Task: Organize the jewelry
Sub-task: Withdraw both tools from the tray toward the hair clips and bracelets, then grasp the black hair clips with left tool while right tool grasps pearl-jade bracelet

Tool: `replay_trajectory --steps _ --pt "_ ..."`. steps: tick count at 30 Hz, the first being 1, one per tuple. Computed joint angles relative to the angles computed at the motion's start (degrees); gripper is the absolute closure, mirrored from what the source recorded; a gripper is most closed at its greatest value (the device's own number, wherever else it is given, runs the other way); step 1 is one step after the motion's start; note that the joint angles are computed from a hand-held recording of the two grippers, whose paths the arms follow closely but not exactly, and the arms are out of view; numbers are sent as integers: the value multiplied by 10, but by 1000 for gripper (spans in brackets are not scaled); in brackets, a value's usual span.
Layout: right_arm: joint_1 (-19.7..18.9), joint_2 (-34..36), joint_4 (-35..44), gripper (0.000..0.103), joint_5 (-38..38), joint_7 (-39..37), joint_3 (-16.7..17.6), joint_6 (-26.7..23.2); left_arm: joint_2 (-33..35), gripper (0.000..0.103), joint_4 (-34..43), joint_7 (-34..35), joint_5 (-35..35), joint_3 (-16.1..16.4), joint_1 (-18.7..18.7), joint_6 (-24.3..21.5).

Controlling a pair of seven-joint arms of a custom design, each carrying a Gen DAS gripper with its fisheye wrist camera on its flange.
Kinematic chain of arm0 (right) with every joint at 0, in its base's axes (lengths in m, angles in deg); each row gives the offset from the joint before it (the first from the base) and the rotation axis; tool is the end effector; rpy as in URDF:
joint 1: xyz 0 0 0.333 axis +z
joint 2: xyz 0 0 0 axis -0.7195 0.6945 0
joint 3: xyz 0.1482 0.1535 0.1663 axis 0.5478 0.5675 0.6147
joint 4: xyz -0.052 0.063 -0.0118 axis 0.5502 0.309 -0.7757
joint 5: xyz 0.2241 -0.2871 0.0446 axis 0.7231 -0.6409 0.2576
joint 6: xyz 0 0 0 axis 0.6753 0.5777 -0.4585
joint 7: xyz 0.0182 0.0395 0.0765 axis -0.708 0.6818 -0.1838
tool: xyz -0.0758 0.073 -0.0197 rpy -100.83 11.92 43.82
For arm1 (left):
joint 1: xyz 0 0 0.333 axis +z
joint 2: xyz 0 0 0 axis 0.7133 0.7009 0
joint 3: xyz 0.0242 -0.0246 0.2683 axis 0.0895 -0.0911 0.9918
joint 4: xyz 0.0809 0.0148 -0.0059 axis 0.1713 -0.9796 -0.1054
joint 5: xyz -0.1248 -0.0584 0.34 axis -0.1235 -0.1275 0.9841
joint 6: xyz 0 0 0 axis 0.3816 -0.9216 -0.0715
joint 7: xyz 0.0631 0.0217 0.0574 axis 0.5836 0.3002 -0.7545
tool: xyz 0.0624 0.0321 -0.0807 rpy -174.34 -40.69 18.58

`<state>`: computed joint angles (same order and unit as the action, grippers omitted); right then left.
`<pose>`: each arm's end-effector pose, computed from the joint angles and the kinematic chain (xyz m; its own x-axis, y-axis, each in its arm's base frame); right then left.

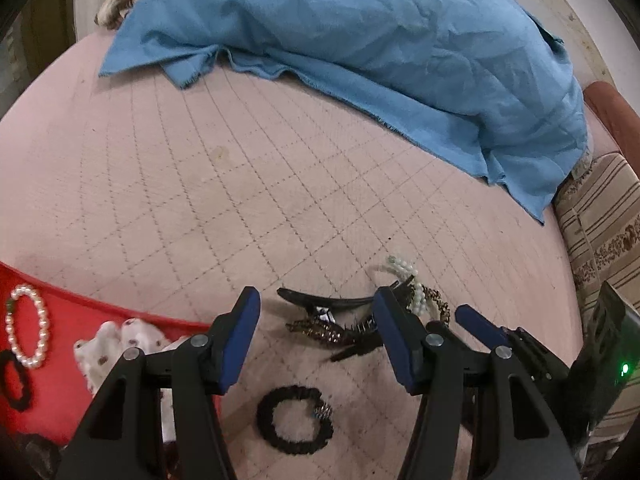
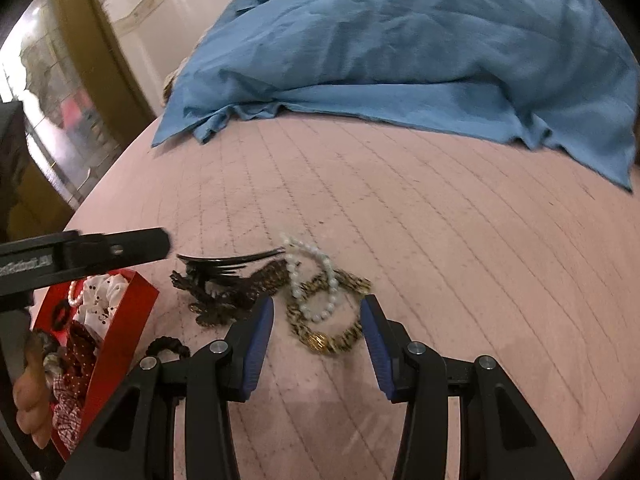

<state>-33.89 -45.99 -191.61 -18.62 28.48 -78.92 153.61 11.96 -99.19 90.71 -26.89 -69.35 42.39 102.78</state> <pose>0.5863 0.1276 0.4679 -0.0080 -0.9712 -0.2382 -0.7873 0.1530 -0.5973 0.6370 -0.1742 0.4948 -0.2147 -0.9282 0.3039 -0.8911 0.0587 -0.4500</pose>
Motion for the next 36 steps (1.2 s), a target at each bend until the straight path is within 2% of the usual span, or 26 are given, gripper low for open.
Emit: replay_trajectory --steps 4,5,6,8,9,13,15,18,22,25,29,30,33,36 --pt "4 27 28 54 0 -33 3 -1 28 45 31 -1 -20 -7 5 -26" --pt "7 34 35 58 -10 -31 1 -3 35 45 40 -1 -23 -8 6 -32" --pt "9 39 41 63 -15 -30 -1 -5 41 45 46 1 -29 -11 7 -38" --pt "8 50 54 91 -9 -38 0 -16 46 45 51 12 -41 -17 10 -43" --pt "8 52 56 94 -3 -38 -1 -19 48 46 54 19 -43 -20 9 -47" --pt "7 35 31 97 -9 6 -14 -22 39 74 41 37 -39 -22 1 -41" --pt "2 15 5 97 -8 27 -18 -18 41 82 46 50 -60 -30 6 -61" --pt "-11 -21 -38 97 -5 50 -19 -15 24 82 23 66 -72 -33 1 -62" --pt "-33 -97 -126 99 11 69 -16 -2 -5 83 -13 110 -104 -41 -3 -87" --pt "-51 -166 -201 99 22 77 -11 6 -39 83 -51 144 -112 -39 -14 -103" --pt "-69 -250 -290 99 46 79 -6 8 -92 82 -104 181 -129 -27 -28 -101" --pt "-70 -267 -308 99 54 73 -7 8 -105 79 -115 187 -138 -22 -30 -97" --pt "-72 -288 -331 99 72 56 -7 10 -130 55 -142 171 -134 -6 -41 -54" --pt "-74 -280 -328 92 86 49 -3 24 -121 53 -136 134 -115 4 -48 -21"
